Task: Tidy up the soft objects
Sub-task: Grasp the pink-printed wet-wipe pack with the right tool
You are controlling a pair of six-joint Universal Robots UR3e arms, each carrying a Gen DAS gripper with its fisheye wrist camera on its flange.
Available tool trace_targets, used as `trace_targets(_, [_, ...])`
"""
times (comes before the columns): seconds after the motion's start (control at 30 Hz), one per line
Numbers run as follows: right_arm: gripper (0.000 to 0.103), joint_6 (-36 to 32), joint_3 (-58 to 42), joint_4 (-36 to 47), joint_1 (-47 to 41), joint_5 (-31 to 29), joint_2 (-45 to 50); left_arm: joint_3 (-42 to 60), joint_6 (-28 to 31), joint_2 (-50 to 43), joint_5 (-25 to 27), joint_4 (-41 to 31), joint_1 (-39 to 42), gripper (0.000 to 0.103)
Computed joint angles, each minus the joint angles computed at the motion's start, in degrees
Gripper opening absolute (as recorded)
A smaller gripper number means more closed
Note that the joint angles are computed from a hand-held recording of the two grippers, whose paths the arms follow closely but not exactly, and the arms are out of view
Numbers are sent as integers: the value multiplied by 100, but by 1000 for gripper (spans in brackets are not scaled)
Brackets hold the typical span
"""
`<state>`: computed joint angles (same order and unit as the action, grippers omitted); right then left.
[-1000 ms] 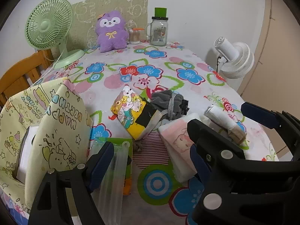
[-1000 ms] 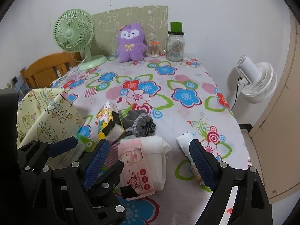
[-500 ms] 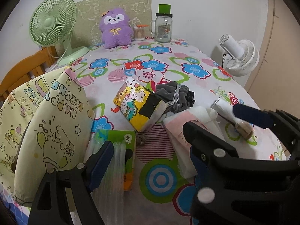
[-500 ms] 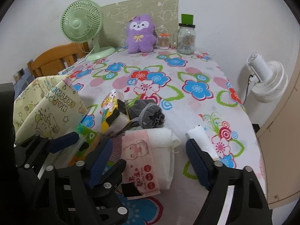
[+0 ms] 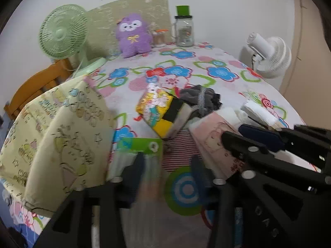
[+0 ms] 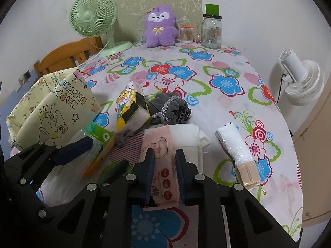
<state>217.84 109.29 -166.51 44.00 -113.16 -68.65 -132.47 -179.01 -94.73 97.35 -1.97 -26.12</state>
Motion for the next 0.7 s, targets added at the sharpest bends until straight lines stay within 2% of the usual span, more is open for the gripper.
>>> trace_targets(0.07, [19, 69, 24, -36, 29, -44, -24, -45, -30, 95, -74, -36, 91, 20])
trace_targets(0.1, [19, 91, 33, -35, 48, -65, -46, -68, -44, 135, -87, -45, 110, 17])
trace_targets(0.17, [18, 131, 21, 29, 91, -131, -83, -107, -44, 220, -215, -101, 151, 1])
trace_targets(0.3, [17, 225, -61, 253, 224, -338, -100, -169, 43, 431, -911, -540, 375, 0])
trace_targets(0.37, [17, 272, -41, 284, 252, -372, -125, -206, 18, 433, -807, -449, 298, 0])
trace_targets(0.7, [17, 520, -37, 460, 459, -609, -212, -485, 11, 761, -992, -385, 372, 0])
